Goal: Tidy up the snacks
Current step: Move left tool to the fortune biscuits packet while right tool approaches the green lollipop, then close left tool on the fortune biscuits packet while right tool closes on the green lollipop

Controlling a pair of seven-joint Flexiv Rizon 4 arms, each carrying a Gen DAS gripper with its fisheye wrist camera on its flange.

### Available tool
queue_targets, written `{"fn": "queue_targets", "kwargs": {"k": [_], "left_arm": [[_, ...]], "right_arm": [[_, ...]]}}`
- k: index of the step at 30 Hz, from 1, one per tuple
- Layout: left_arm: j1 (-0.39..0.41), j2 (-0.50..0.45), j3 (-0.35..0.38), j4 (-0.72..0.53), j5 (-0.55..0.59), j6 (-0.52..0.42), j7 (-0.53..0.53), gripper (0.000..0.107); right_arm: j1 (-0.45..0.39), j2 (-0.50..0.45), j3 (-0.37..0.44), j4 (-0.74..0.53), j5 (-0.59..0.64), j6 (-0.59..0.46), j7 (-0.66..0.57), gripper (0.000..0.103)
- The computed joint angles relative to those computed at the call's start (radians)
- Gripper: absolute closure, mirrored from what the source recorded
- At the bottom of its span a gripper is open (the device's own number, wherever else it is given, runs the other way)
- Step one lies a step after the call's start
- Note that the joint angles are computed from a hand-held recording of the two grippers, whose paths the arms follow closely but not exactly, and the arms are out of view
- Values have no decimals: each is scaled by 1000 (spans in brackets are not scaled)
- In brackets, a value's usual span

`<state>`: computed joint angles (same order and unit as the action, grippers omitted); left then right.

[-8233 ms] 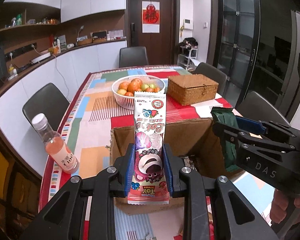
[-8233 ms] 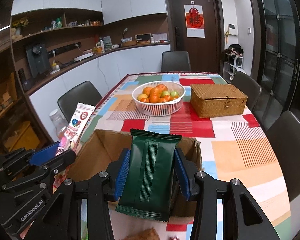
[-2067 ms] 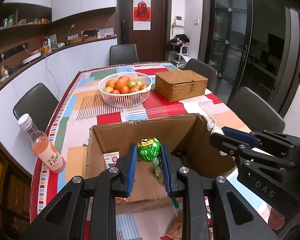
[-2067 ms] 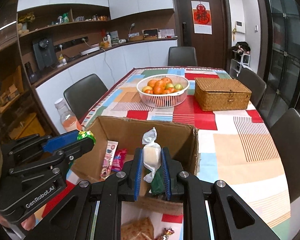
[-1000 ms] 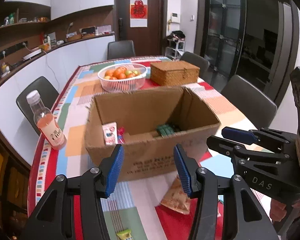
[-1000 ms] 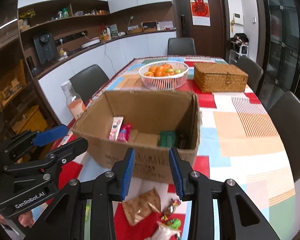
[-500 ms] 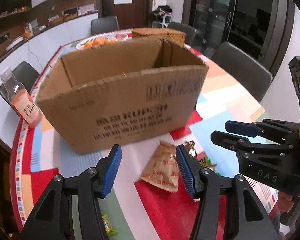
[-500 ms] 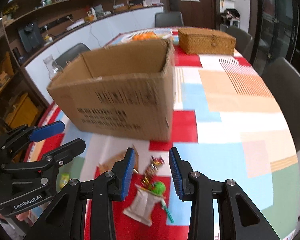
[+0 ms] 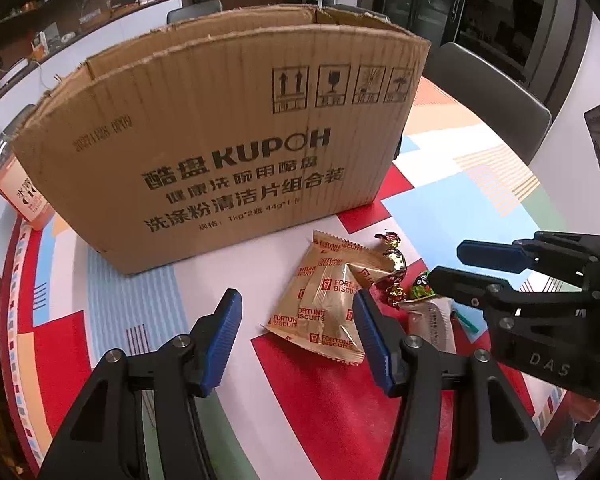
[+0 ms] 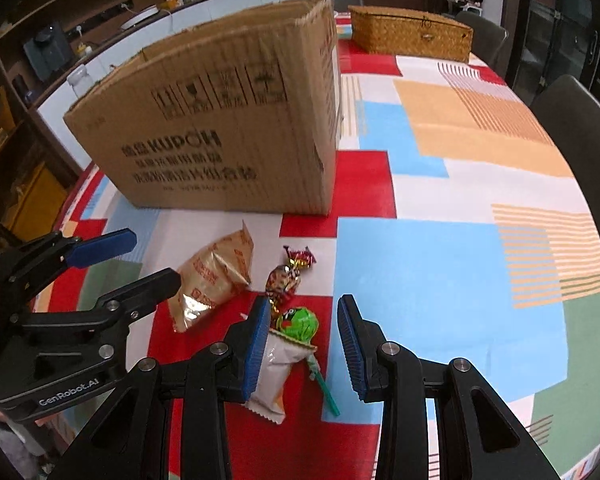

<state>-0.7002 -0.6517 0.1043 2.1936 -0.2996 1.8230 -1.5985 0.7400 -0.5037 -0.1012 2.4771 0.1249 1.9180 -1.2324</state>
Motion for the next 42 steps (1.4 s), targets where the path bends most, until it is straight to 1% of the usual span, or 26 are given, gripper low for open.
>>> {"fn": "queue_targets", "kwargs": {"k": [3,7,9,13,20,22,23,25,26,27,28,30,32,35,38,42], "left_arm": [[22,-8,-17,-9,12,-6,6,49],[52,-27,-41,-30,30,-15,12,49],[81,-34,-66,-37,44,-20,14,48],[102,-48,-81,-56,60,-31,14,48],[150,-77,-120,-97,86,-64,17,47],[150,-83,-116,-110,89,-81,14,47],[151,-86,-117,-115,92,-84,12,47],[181,-87,-146,-116,103,-90,10,53],[200,-85,-164,-110,110,-90,10,59],[202,-84,-167,-110,113,-94,8,60],[195,-83,-161,-110,115,-96,4,61],[176,-79,-142,-107,121,-95,-1,67],[166,-74,-135,-99,122,-90,-10,69],[165,-65,-134,-82,119,-79,-30,69],[147,-51,-120,-63,117,-63,-46,70],[137,-28,-119,-33,113,-32,-66,70]], "right_arm": [[-23,-8,20,-8,-13,-11,7,67],[-33,-11,32,-9,-27,-21,19,67],[-42,-13,40,-10,-36,-26,24,67],[-93,-31,78,-20,-66,-26,37,67],[-63,-38,49,-19,-65,-20,34,67],[-64,-41,49,-21,-65,-20,34,67],[-65,-41,51,-22,-66,-21,35,70],[-66,-43,50,-26,-68,-31,38,74],[-74,-45,56,-31,-75,-44,41,76],[-92,-48,72,-32,-83,-43,45,76],[-94,-52,74,-30,-84,-33,47,76],[-104,-54,80,-30,-88,-27,50,76],[-104,-58,79,-29,-87,-17,50,78],[-64,-59,49,-18,-66,-3,42,78],[-49,-54,45,-8,-49,10,38,78],[-40,-37,42,2,-33,18,30,78]]}}
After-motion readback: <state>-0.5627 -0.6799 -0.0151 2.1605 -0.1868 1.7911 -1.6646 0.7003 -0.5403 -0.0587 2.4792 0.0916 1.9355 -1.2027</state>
